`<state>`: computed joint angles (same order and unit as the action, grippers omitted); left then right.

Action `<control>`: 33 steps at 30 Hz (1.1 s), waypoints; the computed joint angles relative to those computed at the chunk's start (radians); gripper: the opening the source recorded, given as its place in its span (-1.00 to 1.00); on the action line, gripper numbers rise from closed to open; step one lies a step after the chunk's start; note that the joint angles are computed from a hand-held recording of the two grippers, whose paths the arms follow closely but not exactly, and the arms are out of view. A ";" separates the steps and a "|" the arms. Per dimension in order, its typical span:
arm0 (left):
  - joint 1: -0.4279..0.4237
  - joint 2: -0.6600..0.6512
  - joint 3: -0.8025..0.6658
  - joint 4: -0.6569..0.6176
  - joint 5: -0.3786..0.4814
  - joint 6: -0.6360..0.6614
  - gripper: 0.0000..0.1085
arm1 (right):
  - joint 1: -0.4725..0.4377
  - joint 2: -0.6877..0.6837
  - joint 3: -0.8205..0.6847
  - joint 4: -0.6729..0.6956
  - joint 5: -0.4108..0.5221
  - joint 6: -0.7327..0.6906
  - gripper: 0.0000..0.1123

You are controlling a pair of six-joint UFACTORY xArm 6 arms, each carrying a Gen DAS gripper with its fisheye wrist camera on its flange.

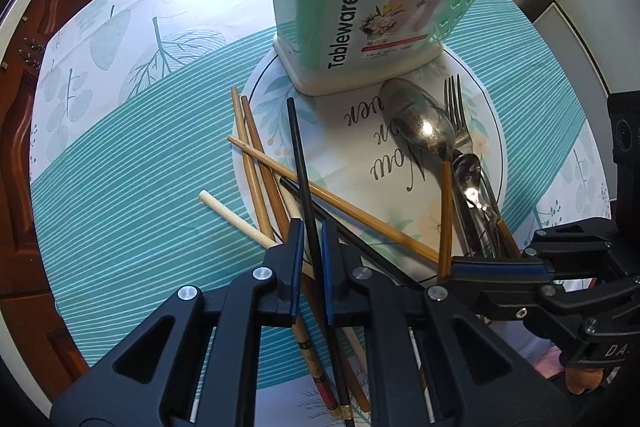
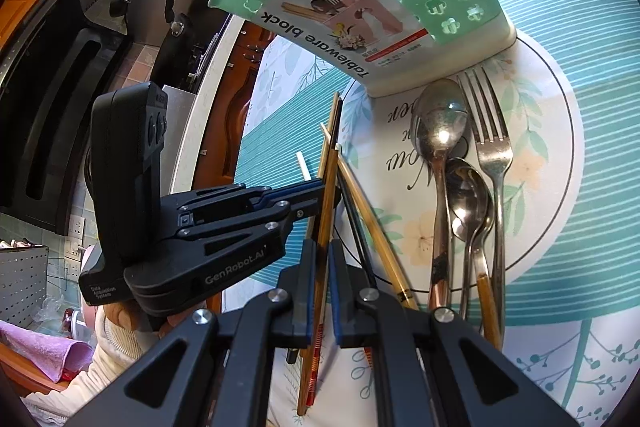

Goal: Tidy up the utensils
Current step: 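Lift both held chopsticks and carry them over the green holder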

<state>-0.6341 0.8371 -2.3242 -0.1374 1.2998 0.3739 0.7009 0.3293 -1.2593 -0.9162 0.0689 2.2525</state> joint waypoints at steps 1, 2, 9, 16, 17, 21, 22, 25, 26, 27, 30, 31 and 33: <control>-0.002 0.016 -0.030 0.002 0.014 -0.005 -0.88 | -0.001 0.000 0.001 -0.004 -0.001 0.004 -0.89; -0.005 0.021 -0.037 0.003 0.017 -0.013 -0.88 | -0.001 0.001 -0.001 -0.009 -0.004 0.009 -0.89; 0.021 -0.038 0.060 -0.040 -0.061 -0.067 -0.95 | -0.004 -0.005 0.000 -0.068 -0.009 0.062 -0.89; 0.054 -0.307 0.443 -0.153 -0.305 -0.044 -0.95 | 0.026 -0.037 -0.021 -0.093 0.067 0.042 -0.90; 0.053 -0.345 0.493 -0.163 -0.343 -0.039 -0.95 | 0.032 -0.042 -0.025 -0.102 0.081 0.044 -0.90; 0.039 -0.521 0.697 -0.190 -0.553 -0.011 -0.95 | 0.064 -0.075 -0.047 -0.116 0.174 0.007 -0.90; 0.033 -0.550 0.723 -0.189 -0.590 -0.014 -0.95 | 0.076 -0.091 -0.056 -0.124 0.218 -0.010 -0.90; 0.019 -0.606 0.755 -0.202 -0.682 -0.013 -0.95 | 0.103 -0.139 -0.073 -0.141 0.331 -0.058 -0.90; 0.013 -0.622 0.759 -0.204 -0.717 -0.016 -0.95 | 0.113 -0.156 -0.085 -0.150 0.379 -0.078 -0.90; 0.008 -0.627 0.750 -0.199 -0.741 -0.019 -0.95 | 0.123 -0.172 -0.098 -0.157 0.431 -0.104 -0.90; -0.006 -0.629 0.701 -0.183 -0.774 -0.037 -0.95 | 0.142 -0.208 -0.143 -0.161 0.560 -0.195 -0.90; -0.005 -0.624 0.672 -0.181 -0.767 -0.039 -0.95 | 0.150 -0.223 -0.164 -0.171 0.617 -0.228 -0.90; -0.013 -0.590 0.588 -0.158 -0.767 -0.067 -0.95 | 0.163 -0.231 -0.212 -0.186 0.705 -0.287 -0.90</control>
